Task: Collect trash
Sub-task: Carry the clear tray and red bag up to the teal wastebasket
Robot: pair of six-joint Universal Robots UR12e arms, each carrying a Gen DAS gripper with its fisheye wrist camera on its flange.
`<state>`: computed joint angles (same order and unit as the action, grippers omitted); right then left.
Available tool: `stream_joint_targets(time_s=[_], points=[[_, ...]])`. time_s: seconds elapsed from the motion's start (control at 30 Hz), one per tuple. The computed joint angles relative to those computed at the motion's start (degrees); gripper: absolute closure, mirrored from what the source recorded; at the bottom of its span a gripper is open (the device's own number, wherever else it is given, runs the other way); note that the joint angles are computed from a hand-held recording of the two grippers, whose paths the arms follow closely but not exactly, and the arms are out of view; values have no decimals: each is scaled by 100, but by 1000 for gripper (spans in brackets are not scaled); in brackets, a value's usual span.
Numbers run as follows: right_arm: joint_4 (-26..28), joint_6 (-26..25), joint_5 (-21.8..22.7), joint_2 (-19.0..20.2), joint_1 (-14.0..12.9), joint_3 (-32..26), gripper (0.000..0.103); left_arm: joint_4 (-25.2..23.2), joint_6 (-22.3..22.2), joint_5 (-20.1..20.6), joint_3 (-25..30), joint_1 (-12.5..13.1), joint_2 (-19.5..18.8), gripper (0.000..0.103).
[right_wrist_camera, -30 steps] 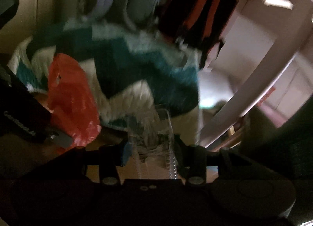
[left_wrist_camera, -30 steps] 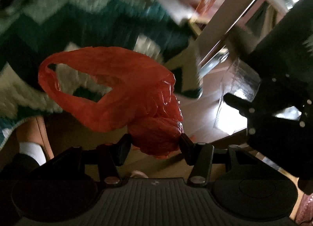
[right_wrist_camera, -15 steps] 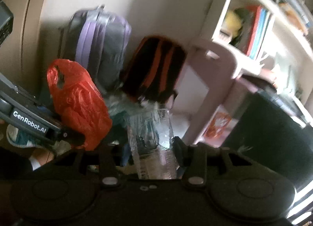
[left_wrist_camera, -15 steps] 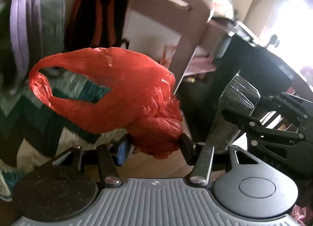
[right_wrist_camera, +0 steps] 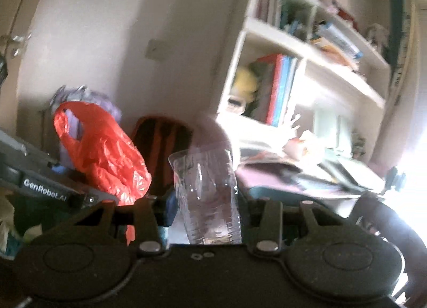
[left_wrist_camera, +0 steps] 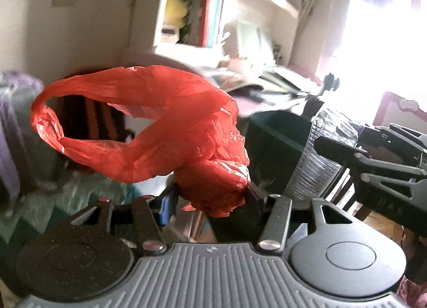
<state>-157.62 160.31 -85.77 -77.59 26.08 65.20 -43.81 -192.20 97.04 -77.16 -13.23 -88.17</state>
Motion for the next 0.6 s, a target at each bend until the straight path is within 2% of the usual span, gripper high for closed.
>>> stream_joint_targets(time_s=[0.27,0.37,0.6], points=[[-130,535,-166,82,-320,-409,60,68,356,131,1082,-250,-723,49],[-99,849,-121,151,-458,-609,61,65,463,10,1512,-302,-1004,49],[2,1585,-222,394,-724,-1101,62,-513,654,-261,2699,-440,-1764,49]])
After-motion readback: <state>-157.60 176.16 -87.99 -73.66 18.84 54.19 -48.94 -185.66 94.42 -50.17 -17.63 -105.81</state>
